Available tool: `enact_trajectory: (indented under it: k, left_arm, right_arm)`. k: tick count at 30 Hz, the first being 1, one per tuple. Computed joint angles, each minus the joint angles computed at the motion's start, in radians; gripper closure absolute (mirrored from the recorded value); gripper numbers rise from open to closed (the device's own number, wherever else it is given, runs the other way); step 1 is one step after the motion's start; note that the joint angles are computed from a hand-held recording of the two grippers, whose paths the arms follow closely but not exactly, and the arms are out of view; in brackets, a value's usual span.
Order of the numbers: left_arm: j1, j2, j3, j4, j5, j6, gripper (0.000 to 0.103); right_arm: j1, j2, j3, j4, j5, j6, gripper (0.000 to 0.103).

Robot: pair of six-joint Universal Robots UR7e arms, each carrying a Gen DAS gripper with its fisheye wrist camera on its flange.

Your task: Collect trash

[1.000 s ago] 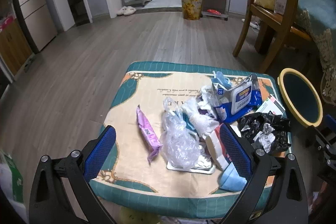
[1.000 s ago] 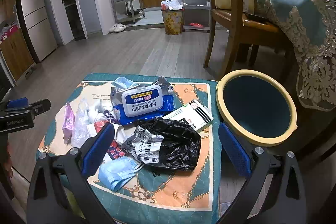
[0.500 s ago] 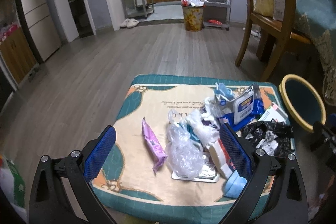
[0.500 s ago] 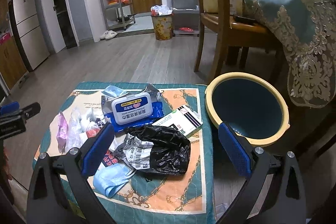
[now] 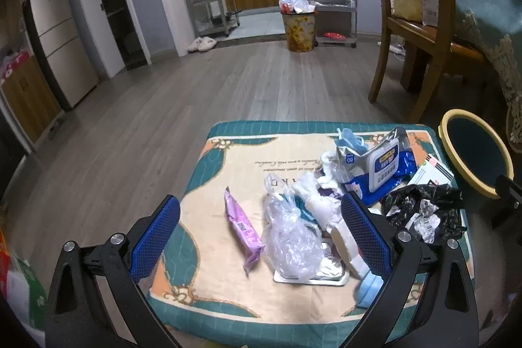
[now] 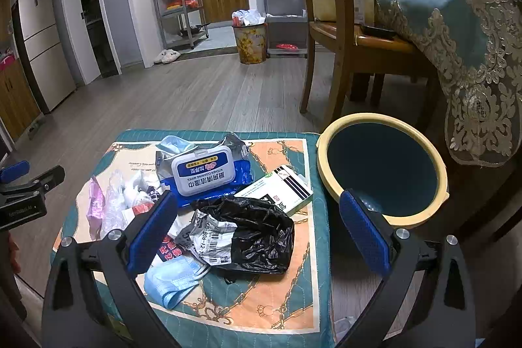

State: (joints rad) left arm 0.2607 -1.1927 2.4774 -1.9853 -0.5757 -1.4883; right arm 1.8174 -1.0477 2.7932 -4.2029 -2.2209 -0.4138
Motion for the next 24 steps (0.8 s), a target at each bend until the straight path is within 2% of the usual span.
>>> enact_trajectory:
  k: [12, 24]
  left_arm:
    - [-0.002, 0.004, 0.017, -0.068, 0.008, 0.047, 0.005]
    - [0.006, 0.008, 0.016, -0.072, 0.000, 0.057, 0.005]
  right_arm:
    - [0.000, -0.002, 0.000, 0.002, -0.001, 0.001, 0.006]
    - [-0.005, -0.006, -0.001, 0.008, 0.000, 0.003, 0.006]
